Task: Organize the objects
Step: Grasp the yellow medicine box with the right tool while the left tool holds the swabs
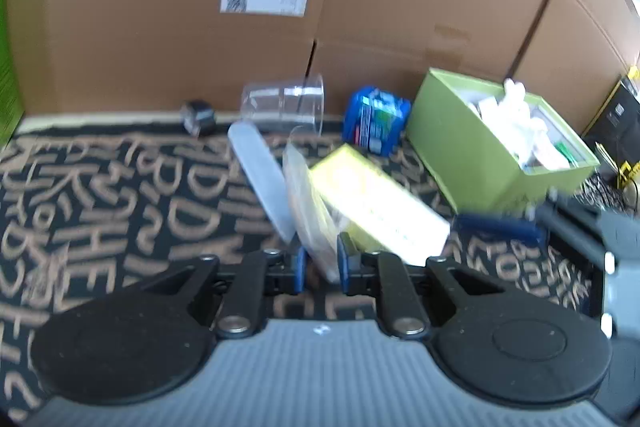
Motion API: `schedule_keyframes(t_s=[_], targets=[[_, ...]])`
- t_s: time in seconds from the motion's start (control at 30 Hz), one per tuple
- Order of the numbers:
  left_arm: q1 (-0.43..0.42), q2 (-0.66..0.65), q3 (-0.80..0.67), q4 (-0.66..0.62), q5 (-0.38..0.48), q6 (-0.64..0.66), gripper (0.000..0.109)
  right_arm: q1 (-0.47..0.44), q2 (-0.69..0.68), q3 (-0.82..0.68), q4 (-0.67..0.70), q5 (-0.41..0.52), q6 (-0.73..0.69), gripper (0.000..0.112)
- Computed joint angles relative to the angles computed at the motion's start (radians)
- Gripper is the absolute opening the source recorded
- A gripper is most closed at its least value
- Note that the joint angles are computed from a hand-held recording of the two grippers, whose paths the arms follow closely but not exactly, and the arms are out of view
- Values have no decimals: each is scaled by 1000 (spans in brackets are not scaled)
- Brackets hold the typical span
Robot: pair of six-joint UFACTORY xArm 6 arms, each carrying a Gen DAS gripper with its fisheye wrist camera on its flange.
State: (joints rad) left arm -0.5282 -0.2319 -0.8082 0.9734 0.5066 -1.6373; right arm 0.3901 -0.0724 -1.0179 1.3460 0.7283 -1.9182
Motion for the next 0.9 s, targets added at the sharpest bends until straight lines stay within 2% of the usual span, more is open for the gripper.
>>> schedule_keyframes(t_s=[0.07, 0.13, 0.2, 0.23, 0.37, 0.43, 0.5, 0.57, 0.63, 0.7, 0.73, 0.77, 0.87, 0.9], targets=[[-29, -24, 13, -31, 39, 13, 21, -4, -19, 22, 44, -17, -38, 72], [-53, -22, 8, -29, 76, -3, 34, 8, -5, 9, 60, -62, -35, 73], [-71, -16, -1, -20, 121, -21, 56, 8, 31, -26, 31, -70, 41, 74], [-82, -16, -2, -16, 148, -31, 59, 10, 44, -37, 17, -73, 66, 74], [-90, -13, -6, -7, 201, -50, 73, 66, 125, -84, 63, -206, 46, 75], [-89, -24, 3, 15, 213, -67, 85, 87, 151, -99, 72, -258, 50, 75], [-94, -31, 4, 70, 246, -99, 102, 108, 185, -124, 80, -299, 65, 77], [-66, -39, 16, 131, 205, -89, 103, 121, 221, -156, 44, -326, 120, 79], [-24, -40, 27, 199, 139, -90, 103, 115, 233, -164, -44, -312, 226, 76], [45, -26, 27, 229, 8, -64, 103, 96, 219, -150, -56, -274, 282, 75], [82, -12, 24, 214, -65, -23, 103, 90, 203, -132, -63, -264, 283, 75], [104, 6, 16, 200, -104, 11, 103, 86, 184, -108, -56, -263, 265, 75], [116, 65, -21, 78, -95, 146, 102, 57, 109, -17, -24, -254, 205, 75], [115, 76, -23, 15, -91, 190, 96, 38, 83, 12, -20, -237, 201, 75]])
